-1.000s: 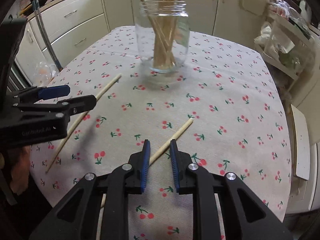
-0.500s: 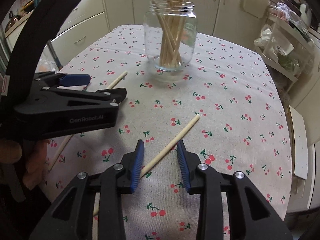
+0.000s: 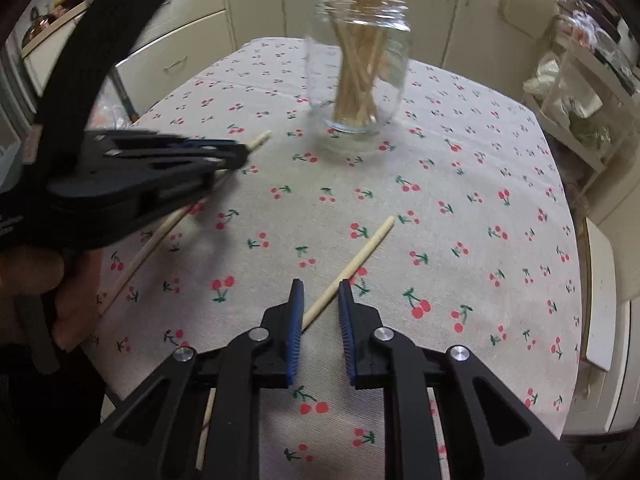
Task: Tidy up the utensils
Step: 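Close the left gripper on a chopstick while the right gripper closes on another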
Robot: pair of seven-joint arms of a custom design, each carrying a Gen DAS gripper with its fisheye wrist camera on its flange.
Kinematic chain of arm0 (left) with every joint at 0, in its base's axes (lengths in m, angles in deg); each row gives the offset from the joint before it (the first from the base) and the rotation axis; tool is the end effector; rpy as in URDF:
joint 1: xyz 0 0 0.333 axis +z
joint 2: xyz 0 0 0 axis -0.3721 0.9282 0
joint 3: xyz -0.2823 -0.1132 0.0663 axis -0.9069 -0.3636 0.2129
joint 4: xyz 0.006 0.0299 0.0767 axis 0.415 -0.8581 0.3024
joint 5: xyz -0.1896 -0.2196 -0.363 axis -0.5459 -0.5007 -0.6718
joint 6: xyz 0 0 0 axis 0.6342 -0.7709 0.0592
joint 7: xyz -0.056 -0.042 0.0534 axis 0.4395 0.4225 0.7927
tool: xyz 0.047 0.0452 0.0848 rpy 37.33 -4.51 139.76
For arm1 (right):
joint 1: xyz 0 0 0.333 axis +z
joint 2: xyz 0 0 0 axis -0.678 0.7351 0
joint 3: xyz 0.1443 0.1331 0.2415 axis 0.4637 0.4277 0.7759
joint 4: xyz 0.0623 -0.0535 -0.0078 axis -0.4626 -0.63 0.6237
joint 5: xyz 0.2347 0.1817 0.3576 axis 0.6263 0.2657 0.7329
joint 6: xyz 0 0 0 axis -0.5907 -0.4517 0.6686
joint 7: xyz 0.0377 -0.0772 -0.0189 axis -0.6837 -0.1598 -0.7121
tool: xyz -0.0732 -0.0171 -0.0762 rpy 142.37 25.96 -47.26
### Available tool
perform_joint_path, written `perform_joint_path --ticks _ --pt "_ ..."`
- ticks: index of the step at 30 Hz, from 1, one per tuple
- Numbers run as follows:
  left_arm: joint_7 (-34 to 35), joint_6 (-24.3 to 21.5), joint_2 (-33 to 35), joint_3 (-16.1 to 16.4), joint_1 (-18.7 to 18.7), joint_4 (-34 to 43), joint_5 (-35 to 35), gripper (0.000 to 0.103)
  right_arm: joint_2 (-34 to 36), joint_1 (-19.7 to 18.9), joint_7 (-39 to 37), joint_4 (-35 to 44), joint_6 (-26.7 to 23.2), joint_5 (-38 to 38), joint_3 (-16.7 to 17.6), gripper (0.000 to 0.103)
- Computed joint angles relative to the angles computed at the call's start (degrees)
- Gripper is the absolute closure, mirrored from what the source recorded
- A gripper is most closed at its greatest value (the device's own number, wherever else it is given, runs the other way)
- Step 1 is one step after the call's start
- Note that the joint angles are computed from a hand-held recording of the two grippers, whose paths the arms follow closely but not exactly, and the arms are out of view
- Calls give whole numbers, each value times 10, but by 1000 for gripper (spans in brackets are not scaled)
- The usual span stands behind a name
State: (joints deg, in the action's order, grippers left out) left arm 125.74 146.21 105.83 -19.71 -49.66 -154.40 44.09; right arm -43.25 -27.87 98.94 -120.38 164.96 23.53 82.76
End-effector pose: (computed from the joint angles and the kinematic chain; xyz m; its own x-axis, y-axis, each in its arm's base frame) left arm 0.6648 -0.3913 0.3281 -0.1506 -0.9869 0.0576 -0.8203 0.0922 -0.5645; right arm 0.5710 0.1577 0.3679 0.3383 -0.9400 -0.0431 -0.8317 -0.2772 -0.4811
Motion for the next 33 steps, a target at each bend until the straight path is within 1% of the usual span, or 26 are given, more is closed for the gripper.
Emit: perform_joint_path --ticks 2,4,5,7,9,10,11,13,14,15,16,17,18,19,20,23,25,27,29,30,31,32,33 --pt "-8 12 -14 -2 5 -22 -8 98 0 -2 7 6 -19 28 -5 85" --pt "-6 32 -34 -14 19 -55 -33 98 1 -3 13 12 -35 73 -9 84" --pt "3 35 -39 -20 26 -63 -44 98 2 -4 19 14 -37 80 -9 84" --pt "23 27 -40 -30 35 -61 -64 97 6 -8 48 16 -31 71 -5 84" --pt "49 13 -32 -41 45 -46 -88 92 10 -10 75 19 -26 52 -1 84" --pt "54 8 -28 -41 44 -39 -93 80 13 -11 95 21 -20 36 2 84" --pt "49 0 -23 -33 37 -27 -87 60 14 -12 107 21 -17 26 3 84" --pt "13 -6 -16 -6 13 -14 -55 47 20 -13 135 24 -7 -3 6 84" --pt "12 -11 -10 -5 13 -6 -51 48 23 -14 143 26 -4 -15 6 84" --pt "23 -21 -2 -12 18 7 -56 48 25 -15 157 27 1 -38 7 85" --pt "27 -24 3 -12 18 13 -52 51 27 -16 168 27 4 -60 8 87" --pt "29 -26 6 -8 13 17 -40 68 27 -16 170 28 3 -74 9 89" --pt "27 -29 7 -3 8 19 -29 78 26 -15 152 27 0 -62 9 92" --pt "40 -28 8 -10 14 19 -33 97 24 -13 127 28 -6 -42 8 93" --pt "52 -24 7 -18 21 16 -42 98 22 -13 118 27 -11 -37 7 94" --pt "55 -16 1 -14 19 6 -38 98 26 -15 111 38 -30 -28 5 94" --pt "64 -20 2 -14 17 8 -35 97 32 -17 131 43 -28 -41 6 88" --pt "71 -34 8 -11 12 20 -26 97 39 -17 140 49 -21 -50 8 84" --pt "67 -41 12 -7 7 28 -18 94 42 -16 162 48 -7 -77 11 84" --pt "65 -44 14 -6 5 31 -14 94 42 -16 166 45 -3 -83 12 85" --pt "66 -49 16 -6 4 35 -11 94 41 -17 174 42 3 -91 12 90" --pt "71 -51 16 -10 8 36 -15 96 39 -17 171 39 7 -85 11 94" --pt "84 -46 15 -22 21 34 -34 98 39 -18 161 38 8 -71 11 96"
